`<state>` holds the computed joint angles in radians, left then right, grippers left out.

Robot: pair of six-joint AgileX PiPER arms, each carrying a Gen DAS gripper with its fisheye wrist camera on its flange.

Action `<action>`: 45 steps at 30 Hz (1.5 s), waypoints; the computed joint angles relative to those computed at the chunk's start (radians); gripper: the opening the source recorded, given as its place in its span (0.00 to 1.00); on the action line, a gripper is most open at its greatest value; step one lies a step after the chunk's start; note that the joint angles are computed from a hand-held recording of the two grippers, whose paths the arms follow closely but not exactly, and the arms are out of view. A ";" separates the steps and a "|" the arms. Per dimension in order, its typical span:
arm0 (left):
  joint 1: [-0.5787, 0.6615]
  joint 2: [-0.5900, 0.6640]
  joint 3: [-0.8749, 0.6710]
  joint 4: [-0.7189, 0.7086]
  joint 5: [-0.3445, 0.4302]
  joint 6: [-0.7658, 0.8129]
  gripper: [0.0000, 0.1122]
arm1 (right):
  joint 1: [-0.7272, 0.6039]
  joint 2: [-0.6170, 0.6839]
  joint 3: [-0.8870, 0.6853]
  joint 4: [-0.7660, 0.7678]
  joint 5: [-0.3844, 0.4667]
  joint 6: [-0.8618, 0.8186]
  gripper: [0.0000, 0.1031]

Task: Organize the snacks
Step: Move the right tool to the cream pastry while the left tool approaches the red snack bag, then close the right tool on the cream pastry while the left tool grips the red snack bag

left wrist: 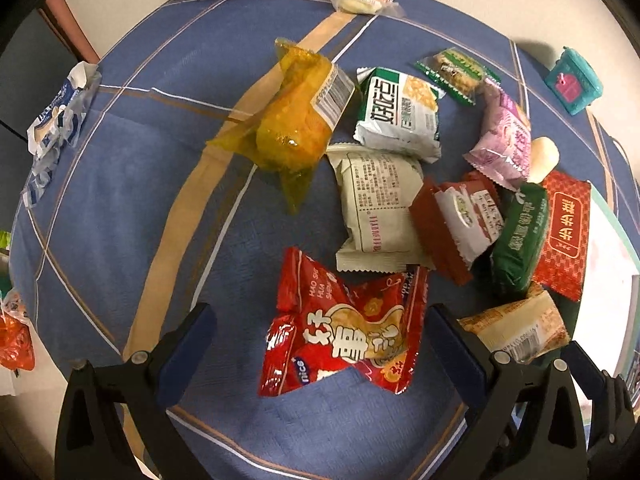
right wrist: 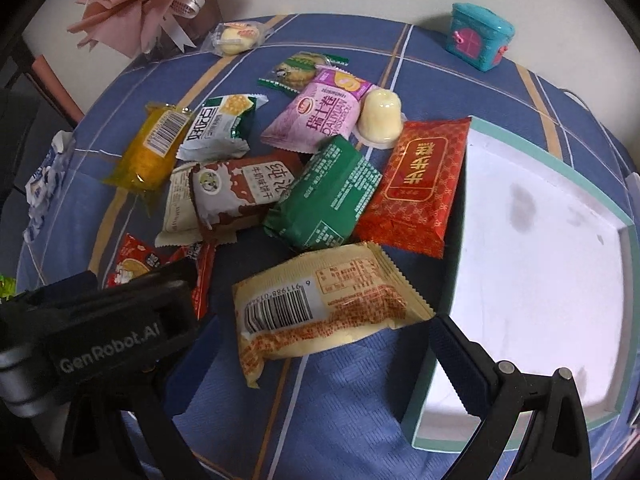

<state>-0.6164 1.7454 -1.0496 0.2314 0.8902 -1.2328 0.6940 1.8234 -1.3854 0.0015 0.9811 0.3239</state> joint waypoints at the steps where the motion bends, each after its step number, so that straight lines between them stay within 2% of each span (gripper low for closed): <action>1: 0.004 0.009 -0.002 -0.006 -0.004 0.006 0.92 | 0.002 0.004 -0.001 -0.003 0.002 0.003 1.00; 12: 0.048 0.061 0.029 -0.026 -0.090 0.039 0.91 | 0.008 0.032 -0.002 -0.022 -0.023 -0.004 1.00; 14: 0.039 0.072 0.037 -0.021 -0.112 0.024 0.87 | 0.010 0.030 -0.003 -0.021 -0.027 0.002 1.00; 16: 0.029 0.080 0.037 -0.022 -0.120 0.015 0.75 | 0.011 0.016 0.011 -0.021 -0.037 0.010 0.98; 18: 0.034 0.075 0.045 -0.040 -0.132 0.029 0.72 | 0.007 0.004 0.014 -0.025 -0.031 0.013 0.95; 20: 0.036 0.078 0.056 -0.051 -0.162 0.040 0.64 | 0.000 0.001 0.010 -0.015 -0.025 0.002 0.92; 26: 0.026 0.090 0.060 -0.043 -0.195 0.028 0.60 | -0.011 -0.018 0.001 -0.002 -0.010 -0.017 0.84; 31: 0.011 0.071 0.037 -0.033 -0.175 0.008 0.54 | -0.025 -0.031 -0.016 0.032 0.019 -0.036 0.74; 37: 0.008 0.038 0.028 -0.039 -0.158 0.012 0.50 | -0.018 -0.032 -0.044 0.038 0.062 -0.042 0.67; 40: 0.030 0.008 -0.025 -0.072 -0.085 0.063 0.49 | -0.030 -0.034 -0.055 0.057 0.077 -0.048 0.66; 45: 0.038 -0.064 0.012 -0.087 -0.075 0.077 0.47 | -0.064 -0.057 -0.037 0.104 0.071 -0.073 0.66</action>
